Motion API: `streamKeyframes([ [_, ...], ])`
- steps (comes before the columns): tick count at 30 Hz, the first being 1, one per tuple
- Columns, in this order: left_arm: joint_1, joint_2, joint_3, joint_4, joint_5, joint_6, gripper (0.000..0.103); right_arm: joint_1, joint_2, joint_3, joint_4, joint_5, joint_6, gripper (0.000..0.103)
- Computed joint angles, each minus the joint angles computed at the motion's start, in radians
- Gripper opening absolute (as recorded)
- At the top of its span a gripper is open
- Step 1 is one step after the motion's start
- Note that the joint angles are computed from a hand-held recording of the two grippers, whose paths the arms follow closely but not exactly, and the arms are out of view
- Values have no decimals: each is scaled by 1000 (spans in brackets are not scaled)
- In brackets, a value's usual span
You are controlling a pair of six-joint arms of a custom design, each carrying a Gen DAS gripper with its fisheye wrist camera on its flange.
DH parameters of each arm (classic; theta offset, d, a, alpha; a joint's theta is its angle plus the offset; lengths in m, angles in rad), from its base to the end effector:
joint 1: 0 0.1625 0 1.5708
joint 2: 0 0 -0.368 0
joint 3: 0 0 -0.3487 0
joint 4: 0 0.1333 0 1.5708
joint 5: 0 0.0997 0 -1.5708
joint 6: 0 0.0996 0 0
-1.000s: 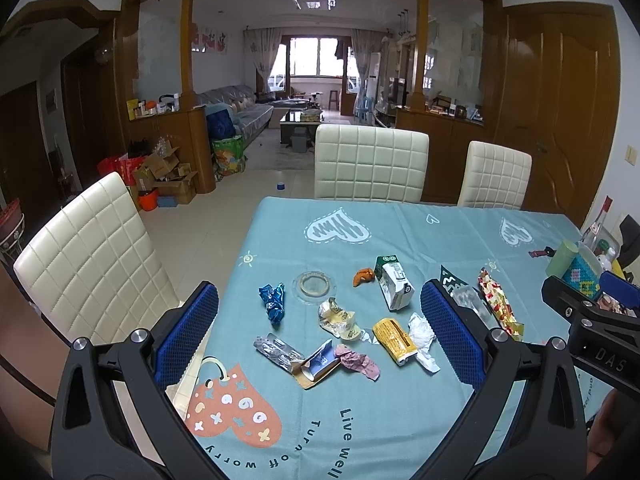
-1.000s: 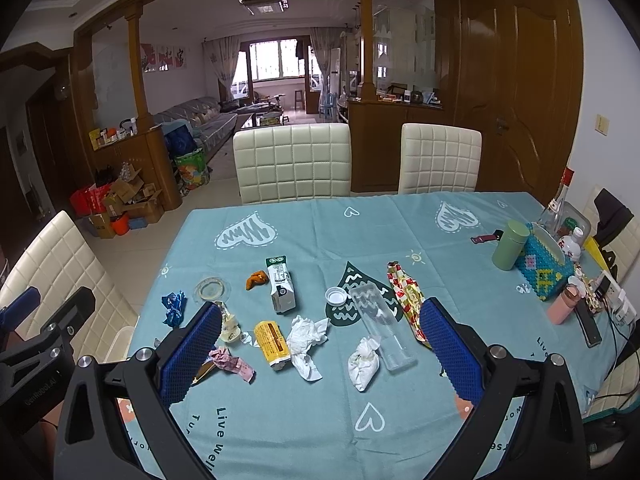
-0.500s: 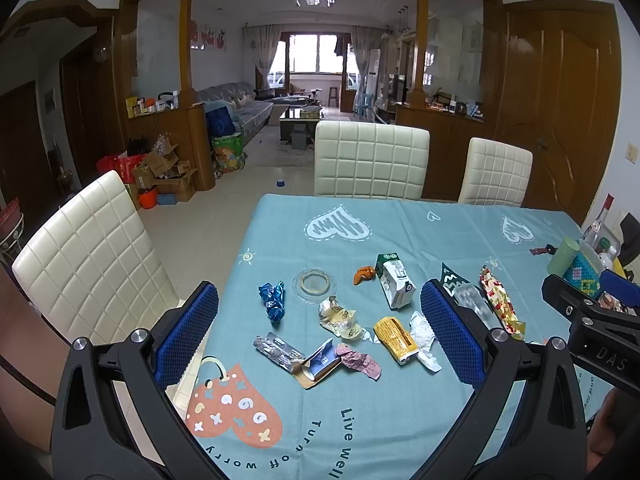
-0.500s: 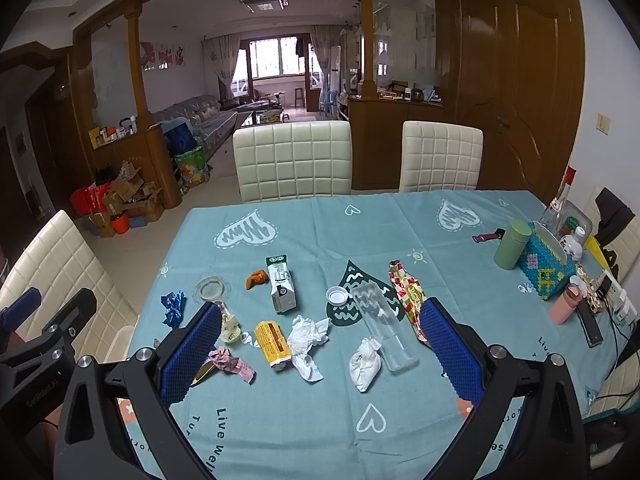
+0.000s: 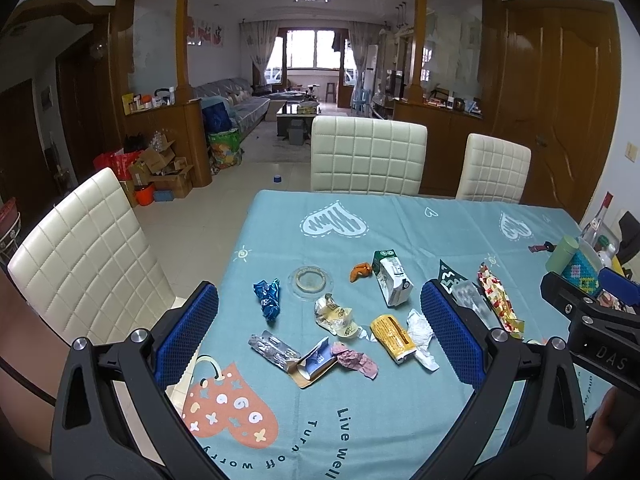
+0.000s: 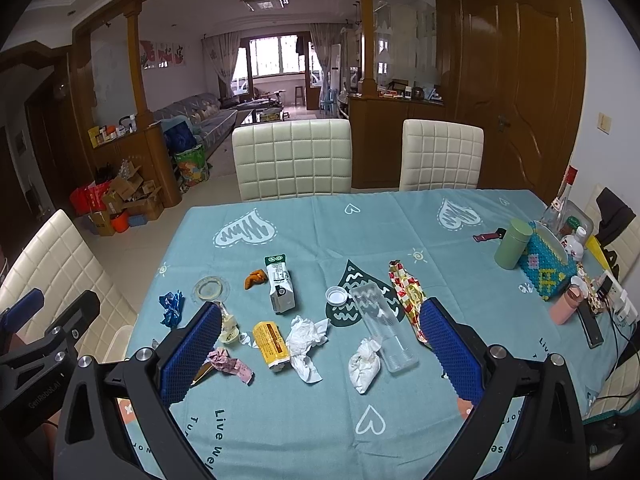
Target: Collect trash
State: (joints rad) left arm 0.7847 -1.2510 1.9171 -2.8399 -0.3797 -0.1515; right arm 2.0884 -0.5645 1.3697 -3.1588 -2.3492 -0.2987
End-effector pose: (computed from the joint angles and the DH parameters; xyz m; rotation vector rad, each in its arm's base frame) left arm -0.1892 -0.5081 0.3225 0.2271 2.0634 -1.1854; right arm 0.3882 -0.5537 0.1280 0.5457 -2.2251 1.0278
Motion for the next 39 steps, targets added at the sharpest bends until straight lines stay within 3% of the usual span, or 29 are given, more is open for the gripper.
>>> streamKeyframes([
  [39,9,9,-18,17,-3,-4,100,0,40,-48,26,-5,12,97],
])
